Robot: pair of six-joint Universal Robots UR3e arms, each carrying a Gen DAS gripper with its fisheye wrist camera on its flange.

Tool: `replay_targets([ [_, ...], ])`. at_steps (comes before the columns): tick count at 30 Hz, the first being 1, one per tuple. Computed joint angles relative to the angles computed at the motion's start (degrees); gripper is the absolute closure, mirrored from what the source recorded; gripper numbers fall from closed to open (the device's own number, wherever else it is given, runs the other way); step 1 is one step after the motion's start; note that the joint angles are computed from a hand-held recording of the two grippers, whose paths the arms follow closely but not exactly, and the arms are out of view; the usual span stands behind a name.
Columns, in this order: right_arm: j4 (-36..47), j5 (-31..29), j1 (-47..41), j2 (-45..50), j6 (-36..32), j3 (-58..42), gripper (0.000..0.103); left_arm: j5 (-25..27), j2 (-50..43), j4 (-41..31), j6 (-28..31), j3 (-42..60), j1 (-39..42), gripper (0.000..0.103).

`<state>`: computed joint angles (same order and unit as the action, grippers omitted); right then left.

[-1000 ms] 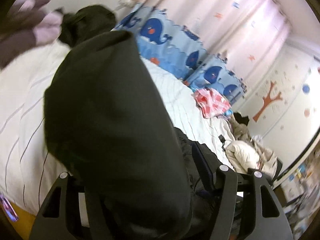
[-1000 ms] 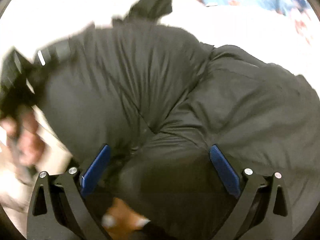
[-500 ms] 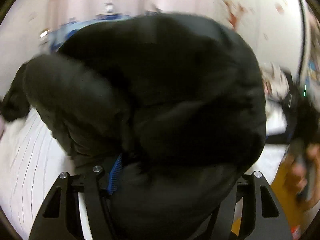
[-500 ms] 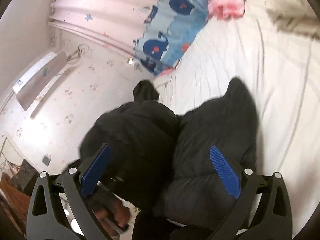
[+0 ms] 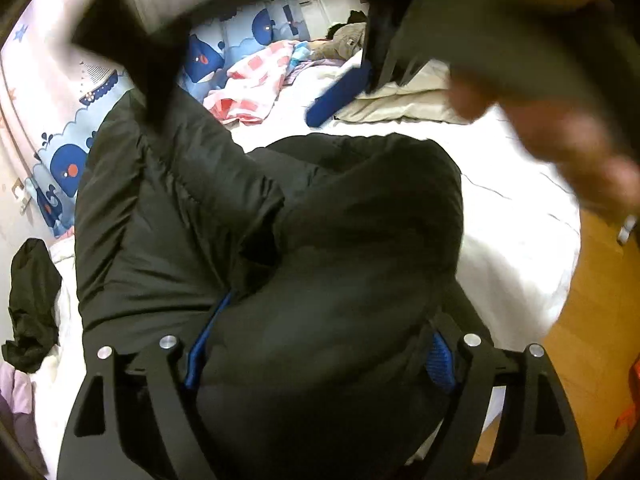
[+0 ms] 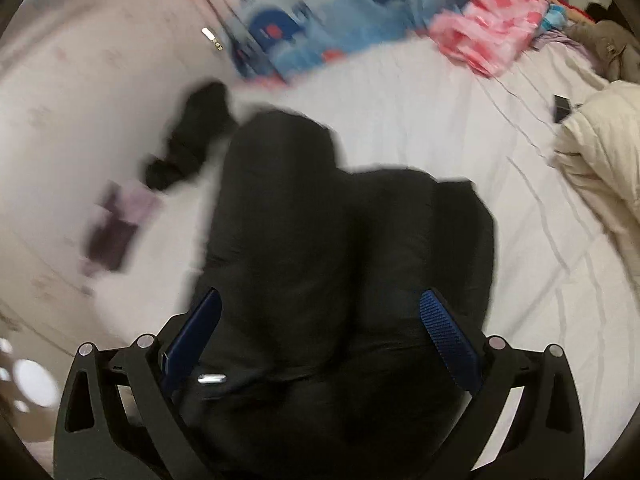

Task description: Fold large clothes

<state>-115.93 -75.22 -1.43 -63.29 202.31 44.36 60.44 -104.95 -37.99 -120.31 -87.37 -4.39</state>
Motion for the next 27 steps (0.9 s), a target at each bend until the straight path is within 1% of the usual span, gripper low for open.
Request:
replay_targets([
  [1,1.7,-1.4,0.4,1.2,0.6,-1.1,0.007,-0.3,0.8,-0.9,0.6,-0.1,0.5,0.024],
  [2,2.5,-1.5,0.3,0.9,1.7,0.3,0.007,-1.3,3.4,-2.0,1.9,-2.5,1.7,0.024],
  [3,0.8,-1.0,0.1,-0.5,2.6,4.0,0.007,-2.4,4.6,-3.2,2.9,-3.2,2.6,0.024],
  [5,-8.9,0.7,-1.3,-4.8,4.3,16.0,0.007,-4.0,6.7,-5.0,4.3,-4.6,4.0,0.024],
  [6,-11.8,0.9,-1.6,-5.9,4.8,19.7,0.007,-4.5,7.7,-5.3,4.7,-5.5,4.6,0.024],
  [8,-13.4,0.9,-1.7,-6.7,4.9,22.6,0.007,-5.7,10.2,-5.8,6.1,-8.0,5.8,0.024],
  [14,-12.8,0.8,-2.3,-8.1,4.5,24.2,0.007,-8.1,15.0,-9.4,8.9,-11.1,8.1,0.022],
  [15,-13.0,0.9,-2.3,-8.2,4.6,24.8,0.007,-8.1,14.5,-9.9,8.5,-9.7,7.9,0.022],
  [24,-14.2,1.9,-2.8,-9.0,5.1,27.0,0.007,-9.3,21.3,-13.3,11.1,-14.1,9.8,0.022],
  [27,-14.7,2.2,-3.0,-9.2,5.1,27.9,0.007,-10.9,23.1,-14.5,11.8,-14.5,10.9,0.022],
])
